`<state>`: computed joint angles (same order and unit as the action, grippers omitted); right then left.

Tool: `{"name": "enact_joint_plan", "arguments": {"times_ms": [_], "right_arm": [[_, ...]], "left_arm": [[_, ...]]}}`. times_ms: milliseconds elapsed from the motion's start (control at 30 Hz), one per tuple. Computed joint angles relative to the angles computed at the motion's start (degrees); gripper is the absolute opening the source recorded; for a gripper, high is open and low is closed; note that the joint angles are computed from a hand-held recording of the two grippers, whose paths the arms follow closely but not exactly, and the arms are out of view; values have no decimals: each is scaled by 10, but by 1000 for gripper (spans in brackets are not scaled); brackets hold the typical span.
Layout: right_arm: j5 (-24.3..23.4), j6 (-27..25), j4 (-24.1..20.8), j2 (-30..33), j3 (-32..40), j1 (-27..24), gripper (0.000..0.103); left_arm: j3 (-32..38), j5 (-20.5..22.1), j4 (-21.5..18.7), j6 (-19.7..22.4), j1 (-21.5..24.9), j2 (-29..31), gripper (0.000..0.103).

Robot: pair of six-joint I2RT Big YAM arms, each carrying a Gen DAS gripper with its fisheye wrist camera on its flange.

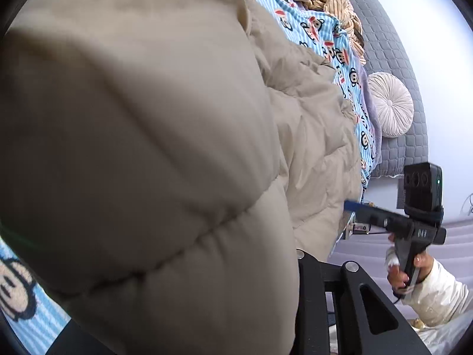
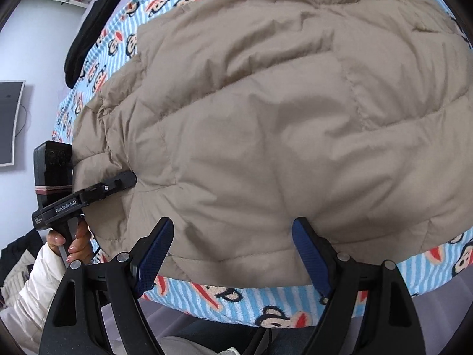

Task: Fold large clothes
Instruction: 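Grasp and lift the bundle side edge with both tools, then fold the lifted side over the bundle with both tools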

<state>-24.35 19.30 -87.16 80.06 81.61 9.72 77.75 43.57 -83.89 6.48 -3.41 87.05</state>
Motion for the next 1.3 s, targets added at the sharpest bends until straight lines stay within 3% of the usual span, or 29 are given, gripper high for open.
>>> {"name": "enact_joint_plan", "arguments": {"times_ms": [67,100,167,200,300,433,667,833,967,1100,1167,1300], "right_arm": [[30,-9,17,-7,12,-12,85],[44,-10,30,-11,15,-19,80],[50,-14,60,-10,18,-39,36],[43,-18,72,-4,18,-48,8],[38,-48,116,19,19,-62,7],[-32,-52,162,76,25,-76,7],[-86,-64,178,151,49,-78,3],[-137,-73,165,180,55,-95,0],[-174,-96,126,187,71,-117,0],[-181,-140,86,154,56,-156,1],[-188,-156,72,124,31,-185,5],[-193,-170,54,55,-25,-251,5]], "left_arm": [[14,1,-9,-14,-2,-4,33],[20,3,-11,-23,-4,-8,33],[33,7,-13,-40,-11,-18,33],[40,4,-14,-51,-16,-23,33],[67,-19,-18,-96,-39,-38,33],[118,-65,-23,-189,-91,-50,33],[260,-133,-38,-305,-215,6,33],[373,-157,-76,-316,-276,90,34],[426,-133,-92,-306,-297,131,48],[477,-108,-104,-309,-312,172,51],[457,-63,-91,-311,-307,167,66],[486,-35,-84,-311,-318,201,67]]}}
